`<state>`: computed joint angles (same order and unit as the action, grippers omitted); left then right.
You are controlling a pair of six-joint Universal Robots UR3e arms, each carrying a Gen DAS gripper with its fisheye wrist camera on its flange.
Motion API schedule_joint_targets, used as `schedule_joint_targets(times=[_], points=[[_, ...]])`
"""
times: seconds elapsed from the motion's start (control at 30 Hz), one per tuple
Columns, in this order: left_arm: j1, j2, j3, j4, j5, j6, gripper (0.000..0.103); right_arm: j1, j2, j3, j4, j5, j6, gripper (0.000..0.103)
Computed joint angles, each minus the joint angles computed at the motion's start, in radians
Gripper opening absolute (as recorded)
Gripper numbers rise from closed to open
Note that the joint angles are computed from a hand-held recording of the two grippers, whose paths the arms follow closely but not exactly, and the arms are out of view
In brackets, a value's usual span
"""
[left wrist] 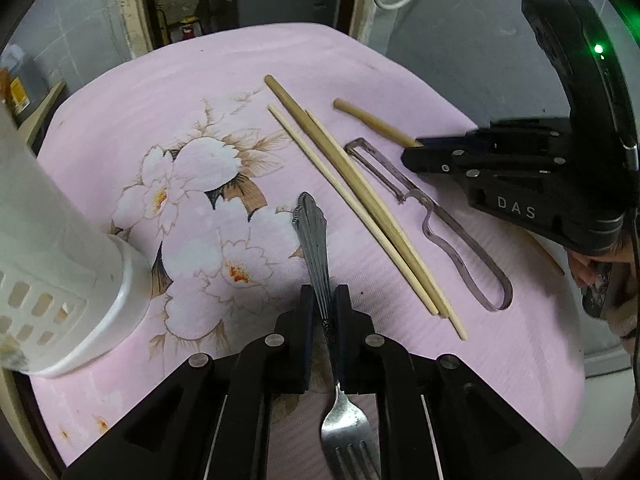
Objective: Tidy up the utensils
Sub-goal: 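Grasp the metal fork with the left tool while the right tool grasps a chopstick, then lift the fork and chopstick upright and carry both over the white caddy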
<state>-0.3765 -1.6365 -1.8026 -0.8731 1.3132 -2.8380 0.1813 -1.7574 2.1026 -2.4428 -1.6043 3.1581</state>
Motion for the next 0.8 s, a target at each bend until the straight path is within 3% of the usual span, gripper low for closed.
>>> schedule_joint_targets(times=[0.2,0.37,0.63,0.7,0.8], points=[[0.077,0.146,-0.205,0.119,-0.11,0.003,0.004,-0.022,-0.148,0.159,-0.131,0.064,0.035,0.005],[0.172,0.326,-0.419,0.269,-0.197,-0.015,0.004,0.073,-0.287,0.34,-0.411,0.029,0.115,0.005],[0.365,0.654,-0.676,0.478,-0.329,-0.068,0.004,0.403,-0.014,0.382,-1.058,-0.293,0.199,0.005],[0.433,0.766,-0.734,0.495,-0.375,-0.067,0.004,0.458,0.081,0.345,-1.172,-0.353,0.175,0.005],[0.469,0.77,-0.75,0.568,-0.406,-0.087,0.004,0.489,0.144,0.313,-1.262,-0.377,0.14,0.005]])
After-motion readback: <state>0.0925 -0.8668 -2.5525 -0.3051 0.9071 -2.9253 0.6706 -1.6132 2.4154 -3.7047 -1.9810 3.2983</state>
